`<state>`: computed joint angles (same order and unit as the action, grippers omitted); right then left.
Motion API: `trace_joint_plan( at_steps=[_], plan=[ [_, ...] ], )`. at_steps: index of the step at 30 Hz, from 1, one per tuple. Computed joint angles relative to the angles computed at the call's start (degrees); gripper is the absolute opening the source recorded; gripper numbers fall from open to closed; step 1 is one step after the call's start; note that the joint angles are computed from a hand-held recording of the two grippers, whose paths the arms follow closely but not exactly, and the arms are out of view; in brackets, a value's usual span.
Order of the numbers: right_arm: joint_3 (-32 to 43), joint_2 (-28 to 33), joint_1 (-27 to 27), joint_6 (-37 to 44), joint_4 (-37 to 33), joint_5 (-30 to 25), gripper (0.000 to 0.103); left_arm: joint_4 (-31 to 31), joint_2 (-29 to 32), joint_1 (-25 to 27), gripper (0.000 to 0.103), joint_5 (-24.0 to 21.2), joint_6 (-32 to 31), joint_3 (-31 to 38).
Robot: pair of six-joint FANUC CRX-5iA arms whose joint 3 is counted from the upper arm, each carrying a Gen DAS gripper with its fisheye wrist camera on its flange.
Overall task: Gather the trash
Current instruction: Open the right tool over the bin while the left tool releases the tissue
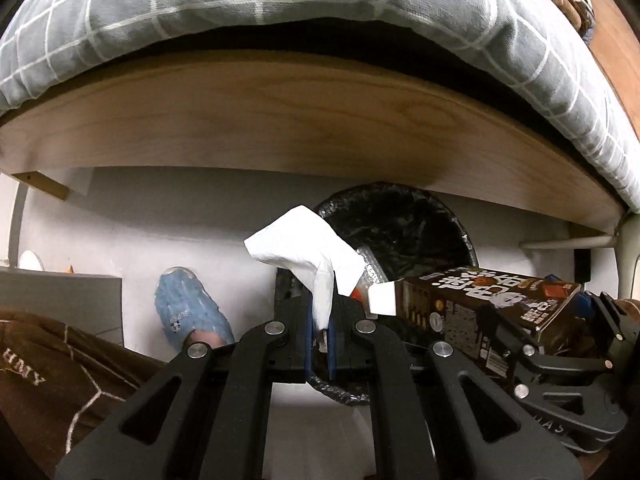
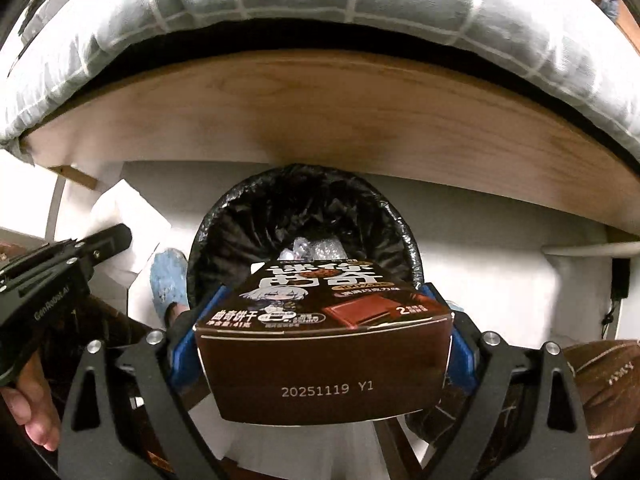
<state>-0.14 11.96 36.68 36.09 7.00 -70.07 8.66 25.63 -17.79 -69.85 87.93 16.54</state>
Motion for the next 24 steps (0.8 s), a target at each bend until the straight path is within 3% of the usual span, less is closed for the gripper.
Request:
trace_joint_plan(
  at_steps=[9,24],
  plan=[
    [-4.16,-3.70,0.38,-2.60,6.00,0.40,0.095,1.44,0.94,-1.83,0.004,0.08,-1.64,1.33],
    [-12.67,-12.69,-4.99,-8.27,9.32,-0.56,0.095,1.85,3.91,-7.77,0.004,-0.85,-1.64,4.66]
  ],
)
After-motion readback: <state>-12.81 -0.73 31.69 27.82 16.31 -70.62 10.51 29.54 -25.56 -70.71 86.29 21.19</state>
